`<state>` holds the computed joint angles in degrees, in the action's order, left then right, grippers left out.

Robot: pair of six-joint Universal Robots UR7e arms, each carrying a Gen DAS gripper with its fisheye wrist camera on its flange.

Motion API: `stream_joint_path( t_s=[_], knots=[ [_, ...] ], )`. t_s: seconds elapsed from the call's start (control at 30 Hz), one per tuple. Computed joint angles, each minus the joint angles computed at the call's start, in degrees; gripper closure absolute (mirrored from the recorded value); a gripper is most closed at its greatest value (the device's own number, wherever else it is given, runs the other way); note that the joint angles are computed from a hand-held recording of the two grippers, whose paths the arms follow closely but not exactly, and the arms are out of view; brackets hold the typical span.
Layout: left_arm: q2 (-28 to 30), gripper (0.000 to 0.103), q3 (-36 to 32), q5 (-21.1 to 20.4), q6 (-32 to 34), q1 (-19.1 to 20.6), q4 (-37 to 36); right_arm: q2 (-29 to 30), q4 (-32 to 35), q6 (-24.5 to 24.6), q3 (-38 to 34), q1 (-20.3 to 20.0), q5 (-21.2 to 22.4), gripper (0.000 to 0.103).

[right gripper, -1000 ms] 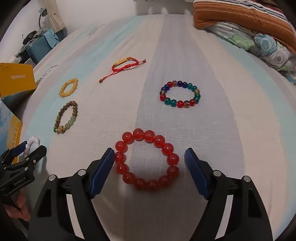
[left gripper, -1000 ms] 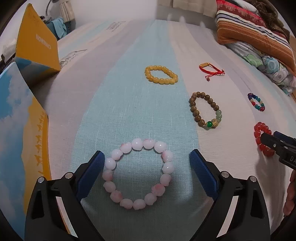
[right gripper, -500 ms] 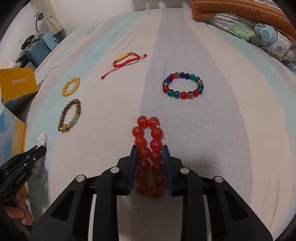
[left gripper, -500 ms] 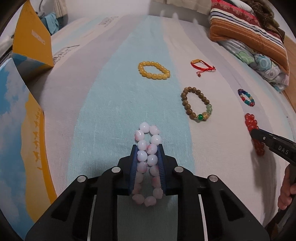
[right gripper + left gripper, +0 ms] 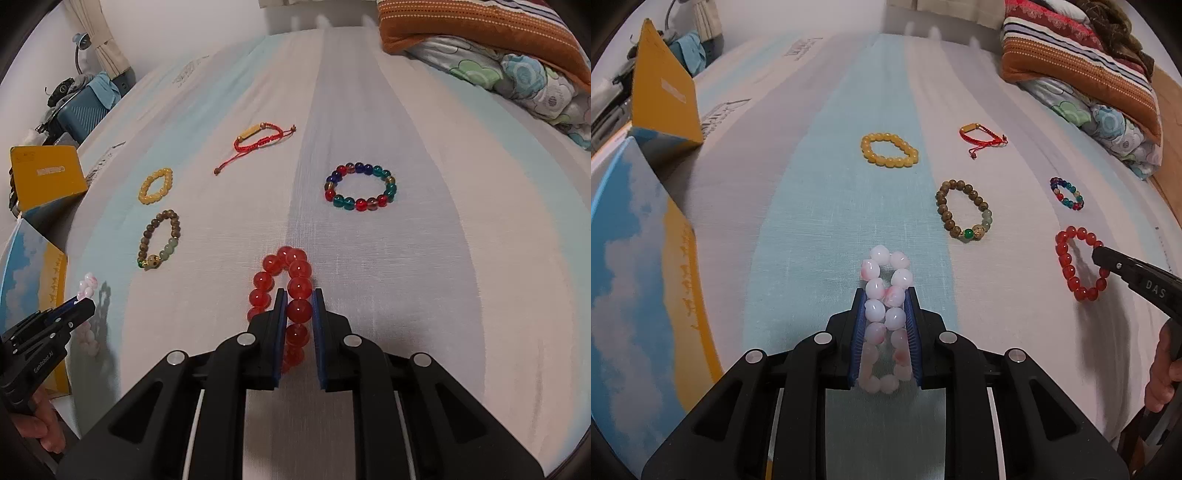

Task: Organize jewelry
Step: 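Grasp the white beaded bracelet with the left tool while the right tool grasps the red beaded bracelet, then carry the white and red beaded bracelets with both tools into the white box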

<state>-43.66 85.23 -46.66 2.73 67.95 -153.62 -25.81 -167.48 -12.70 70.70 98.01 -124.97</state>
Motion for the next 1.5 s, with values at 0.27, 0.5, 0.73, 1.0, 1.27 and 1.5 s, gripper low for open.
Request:
stream_joint_path(
  t_s=[0.27,0.5,0.73,1.0,1.27,1.5],
  knots=[
    [-2.2,0.083,1.5,2.1,-2.2,-1.5,2.8,-2.2,-2.2,0.7,2.9,1.8,-0.7,0.091],
    [-4.3,0.083,3.2,2.8,-3.9,-2.6,4.4,-3.3,-3.4,-0.1,4.5,3.5,-1.4,0.091],
    [-6.0,0.083,3.9,2.3,-5.9,-4.0,7.6,-4.6,-3.9,0.7,5.7,5.1,-2.2,0.09],
    [-9.1,0.083,6.0,3.3,-7.6,-5.7,8.8,-6.0,-4.4,1.9,7.4,7.2,-3.5,0.09],
    [-11.9,0.083,7.9,5.4,-8.4,-7.2,8.8,-6.6,-4.9,2.8,7.7,9.2,-4.8,0.09],
    [-14.8,0.083,9.4,5.8,-9.3,-7.9,9.1,-6.9,-4.7,3.9,7.9,10.9,-4.8,0.09]
  ],
)
